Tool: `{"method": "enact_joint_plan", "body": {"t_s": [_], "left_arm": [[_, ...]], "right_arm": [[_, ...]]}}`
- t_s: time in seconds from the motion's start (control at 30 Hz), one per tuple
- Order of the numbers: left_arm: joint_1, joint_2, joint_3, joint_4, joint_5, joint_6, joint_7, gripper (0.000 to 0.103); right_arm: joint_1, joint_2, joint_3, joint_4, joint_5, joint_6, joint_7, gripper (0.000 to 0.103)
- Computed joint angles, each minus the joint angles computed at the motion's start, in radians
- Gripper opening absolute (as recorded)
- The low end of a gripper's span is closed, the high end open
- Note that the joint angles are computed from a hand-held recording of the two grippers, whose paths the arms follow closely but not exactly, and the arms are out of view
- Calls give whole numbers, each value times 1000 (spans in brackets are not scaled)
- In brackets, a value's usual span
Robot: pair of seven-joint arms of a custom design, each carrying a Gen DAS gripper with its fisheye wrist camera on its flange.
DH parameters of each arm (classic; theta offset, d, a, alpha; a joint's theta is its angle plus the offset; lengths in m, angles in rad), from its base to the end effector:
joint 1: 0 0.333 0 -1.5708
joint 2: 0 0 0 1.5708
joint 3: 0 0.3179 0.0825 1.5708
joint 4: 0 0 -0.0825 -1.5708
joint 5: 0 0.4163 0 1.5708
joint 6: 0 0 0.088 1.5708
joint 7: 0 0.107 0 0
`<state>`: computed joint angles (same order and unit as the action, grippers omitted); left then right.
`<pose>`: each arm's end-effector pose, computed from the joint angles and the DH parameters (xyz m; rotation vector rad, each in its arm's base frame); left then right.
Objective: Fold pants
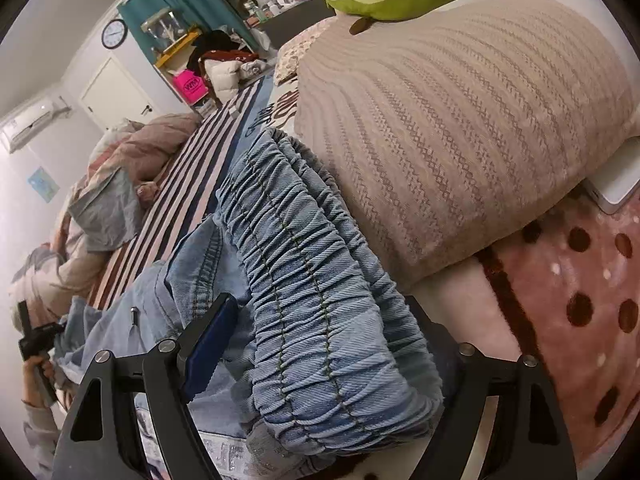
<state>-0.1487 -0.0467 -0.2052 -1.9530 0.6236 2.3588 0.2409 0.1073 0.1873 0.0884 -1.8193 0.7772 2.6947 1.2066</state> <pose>0.5787 -0.2076 0.5393 -2.2785 1.1663 -0.6170 0.6764 0.1066 0.4937 -1.5840 1.6518 -0.1483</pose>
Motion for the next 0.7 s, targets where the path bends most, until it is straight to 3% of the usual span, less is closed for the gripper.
{"method": "enact_joint_plan", "body": {"t_s": [0.17,0.23,0.4,0.57,0.6,0.7], "left_arm": [[-8,-87,-49,-46,212,-150,-216,3],[-12,-109,-65,-60,237,-202,-232,3],[-18,-142,-81,-105,223,-284,-259,3],[-16,-165,-85,-148,183,-298,-308,9],[-16,-180,-88,-156,189,-297,-328,14],[-1,-205,-92,-148,236,-282,-337,48]], "right_arm": [[1,-18,-4,-19,-6,4,-5,77],[2,-22,-6,-24,-8,4,-8,77],[5,-29,-12,-35,-11,2,3,77],[5,-35,-20,-57,-37,-1,39,74],[1,-38,-18,-60,-20,-4,30,74],[1,-38,-21,-60,-21,-9,27,74]]}}
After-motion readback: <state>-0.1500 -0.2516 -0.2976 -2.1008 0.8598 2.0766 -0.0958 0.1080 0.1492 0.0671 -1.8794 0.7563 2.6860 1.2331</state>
